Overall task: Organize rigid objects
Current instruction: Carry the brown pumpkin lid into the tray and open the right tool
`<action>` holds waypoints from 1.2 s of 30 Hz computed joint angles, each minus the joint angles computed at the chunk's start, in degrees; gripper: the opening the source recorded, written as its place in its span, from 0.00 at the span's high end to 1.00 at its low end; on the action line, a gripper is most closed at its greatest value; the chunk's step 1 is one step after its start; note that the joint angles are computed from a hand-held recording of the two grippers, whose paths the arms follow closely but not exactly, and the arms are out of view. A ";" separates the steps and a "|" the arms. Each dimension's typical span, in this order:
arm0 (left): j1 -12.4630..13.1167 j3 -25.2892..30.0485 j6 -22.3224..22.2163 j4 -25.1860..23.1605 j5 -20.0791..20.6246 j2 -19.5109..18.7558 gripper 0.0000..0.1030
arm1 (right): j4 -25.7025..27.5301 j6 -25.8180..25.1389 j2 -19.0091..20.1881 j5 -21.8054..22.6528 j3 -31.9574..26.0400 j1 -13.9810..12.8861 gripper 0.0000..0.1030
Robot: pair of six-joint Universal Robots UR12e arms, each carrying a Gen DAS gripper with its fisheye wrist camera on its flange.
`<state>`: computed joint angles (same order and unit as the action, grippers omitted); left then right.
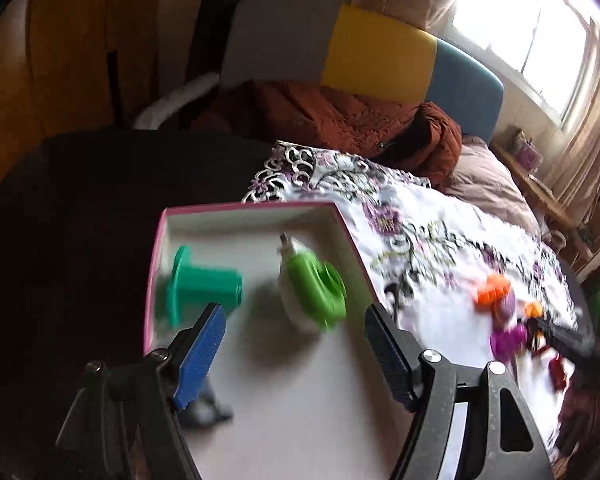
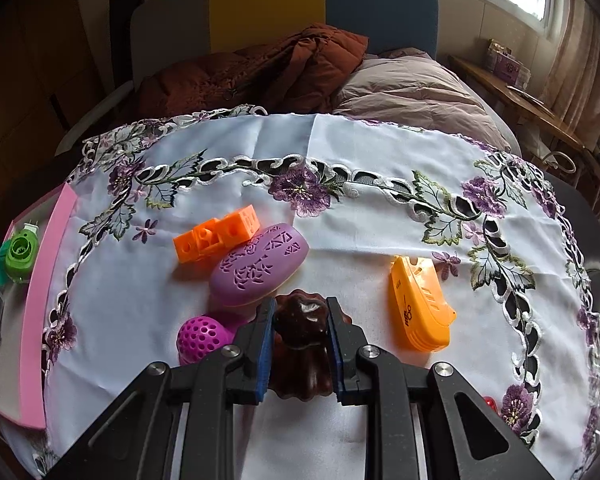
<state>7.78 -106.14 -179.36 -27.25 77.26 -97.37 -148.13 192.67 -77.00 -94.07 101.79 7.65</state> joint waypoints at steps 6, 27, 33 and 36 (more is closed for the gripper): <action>-1.01 -4.54 1.58 -0.21 2.14 4.13 0.29 | -0.55 -1.23 0.09 -1.38 0.03 0.41 0.77; 0.74 -8.82 4.22 0.09 2.43 8.22 0.28 | -6.06 2.80 -0.85 -1.48 1.40 -0.04 0.78; 1.81 -9.32 3.38 -0.94 1.13 8.30 0.28 | -7.39 2.47 -1.90 -0.75 1.07 1.27 0.78; 2.43 -9.67 3.09 -1.19 0.70 8.34 0.28 | -8.51 0.95 -2.06 0.92 0.06 2.56 0.78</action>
